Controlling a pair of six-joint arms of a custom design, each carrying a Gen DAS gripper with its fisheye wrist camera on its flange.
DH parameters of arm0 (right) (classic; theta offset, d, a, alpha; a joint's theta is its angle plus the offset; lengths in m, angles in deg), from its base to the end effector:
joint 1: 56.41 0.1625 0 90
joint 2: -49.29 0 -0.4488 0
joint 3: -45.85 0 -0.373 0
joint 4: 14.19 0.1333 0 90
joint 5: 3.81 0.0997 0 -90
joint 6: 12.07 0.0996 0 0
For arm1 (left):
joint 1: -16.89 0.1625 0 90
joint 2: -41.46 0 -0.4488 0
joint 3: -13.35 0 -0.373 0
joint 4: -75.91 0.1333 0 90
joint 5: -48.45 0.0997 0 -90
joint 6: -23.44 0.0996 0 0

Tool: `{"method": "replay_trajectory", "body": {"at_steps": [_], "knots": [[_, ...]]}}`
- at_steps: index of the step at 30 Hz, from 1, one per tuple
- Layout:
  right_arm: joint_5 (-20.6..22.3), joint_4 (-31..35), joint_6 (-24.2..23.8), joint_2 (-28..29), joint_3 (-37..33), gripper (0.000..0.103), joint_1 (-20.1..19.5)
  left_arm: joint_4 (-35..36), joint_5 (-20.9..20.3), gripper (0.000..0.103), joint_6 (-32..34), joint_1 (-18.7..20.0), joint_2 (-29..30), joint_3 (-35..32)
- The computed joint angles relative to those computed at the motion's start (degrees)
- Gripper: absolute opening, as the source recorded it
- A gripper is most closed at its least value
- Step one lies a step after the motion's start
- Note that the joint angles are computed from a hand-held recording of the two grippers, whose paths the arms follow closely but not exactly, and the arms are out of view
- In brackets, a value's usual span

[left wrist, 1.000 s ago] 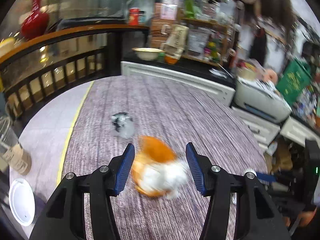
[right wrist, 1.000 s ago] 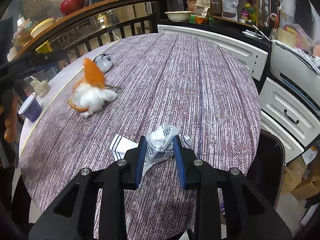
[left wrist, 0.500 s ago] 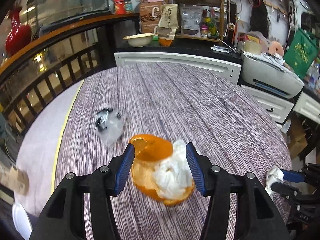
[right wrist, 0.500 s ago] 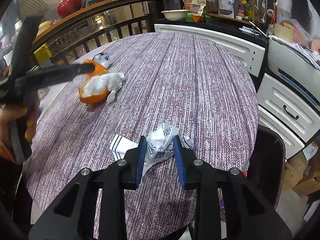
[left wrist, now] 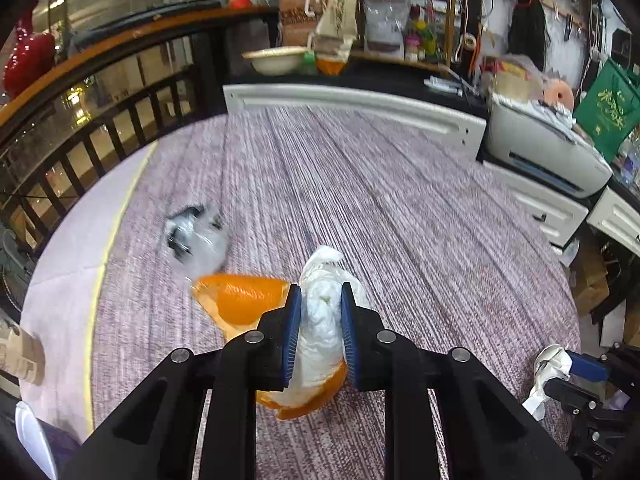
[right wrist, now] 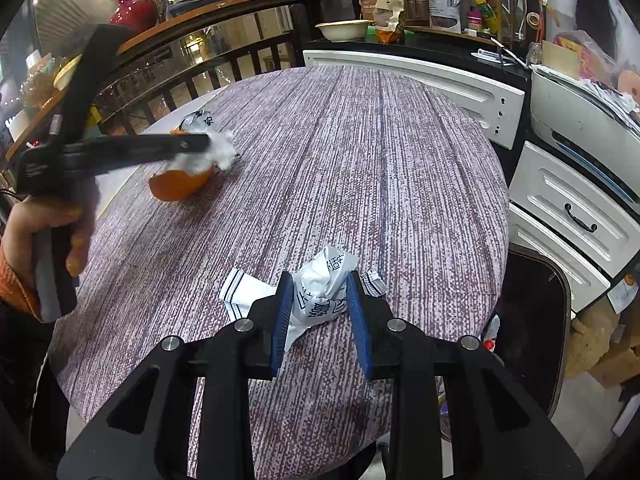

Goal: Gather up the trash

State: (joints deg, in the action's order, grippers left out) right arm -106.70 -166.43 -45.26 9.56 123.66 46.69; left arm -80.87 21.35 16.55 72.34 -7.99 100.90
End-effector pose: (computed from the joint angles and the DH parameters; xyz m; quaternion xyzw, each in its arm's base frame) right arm 0.2826 -0.7243 0.1715 0.3603 -0.9027 0.1856 0.1444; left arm -0.2111 -0.6979 0.2814 0.0721 0.8334 -0.3765 0.3980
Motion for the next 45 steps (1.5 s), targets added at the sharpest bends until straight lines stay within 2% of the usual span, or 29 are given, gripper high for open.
{"method": "replay_trajectory", "body": {"at_steps": [8, 13, 18, 22, 28, 29, 31, 32, 33, 37, 45], "knots": [[1.2, -1.6, 0.4, -1.5, 1.0, 0.029, -0.3, -9.5, -4.8, 0.019, 4.8, -4.2, -3.0, 2.9], [1.5, -4.0, 1.3, -3.2, 2.1, 0.029, -1.1, -13.0, -9.1, 0.019, 8.1, -6.0, -1.0, 2.0], [0.5, -7.4, 2.5, -5.8, 3.6, 0.029, -2.9, -11.5, -15.4, 0.019, 6.3, -6.5, 1.7, 0.8], [-2.1, -9.7, 4.3, -7.5, 4.2, 0.029, -5.3, -9.4, -20.0, 0.019, 4.5, -6.4, 4.4, -1.3], [-5.5, -9.4, 7.9, -7.2, 2.6, 0.029, -9.7, -4.7, -27.3, 0.019, 1.7, -5.7, 8.7, -5.7], [-5.6, -9.6, 8.4, -7.0, 2.5, 0.032, -10.3, -4.1, -27.9, 0.019, 1.5, -5.6, 9.3, -6.3], [-6.7, -10.5, 9.8, -6.0, 2.1, 0.051, -11.5, -3.0, -28.7, 0.019, 1.4, -5.6, 11.0, -7.7], [-7.7, -12.5, 10.6, -5.3, 2.1, 0.070, -12.3, -2.4, -29.0, 0.019, 1.4, -5.6, 11.9, -8.4], [-8.0, -13.4, 11.3, -5.3, 2.6, 0.075, -12.8, -1.7, -29.2, 0.019, 1.5, -5.6, 12.6, -9.1], [-5.6, -12.6, 16.7, -6.5, 4.8, 0.075, -15.3, 0.5, -29.5, 0.019, 2.0, -5.8, 15.3, -10.8], [-7.8, -17.7, 17.4, -10.4, 10.6, 0.075, -17.1, 6.0, -29.7, 0.019, 2.6, -5.8, 20.9, -16.0]]}}
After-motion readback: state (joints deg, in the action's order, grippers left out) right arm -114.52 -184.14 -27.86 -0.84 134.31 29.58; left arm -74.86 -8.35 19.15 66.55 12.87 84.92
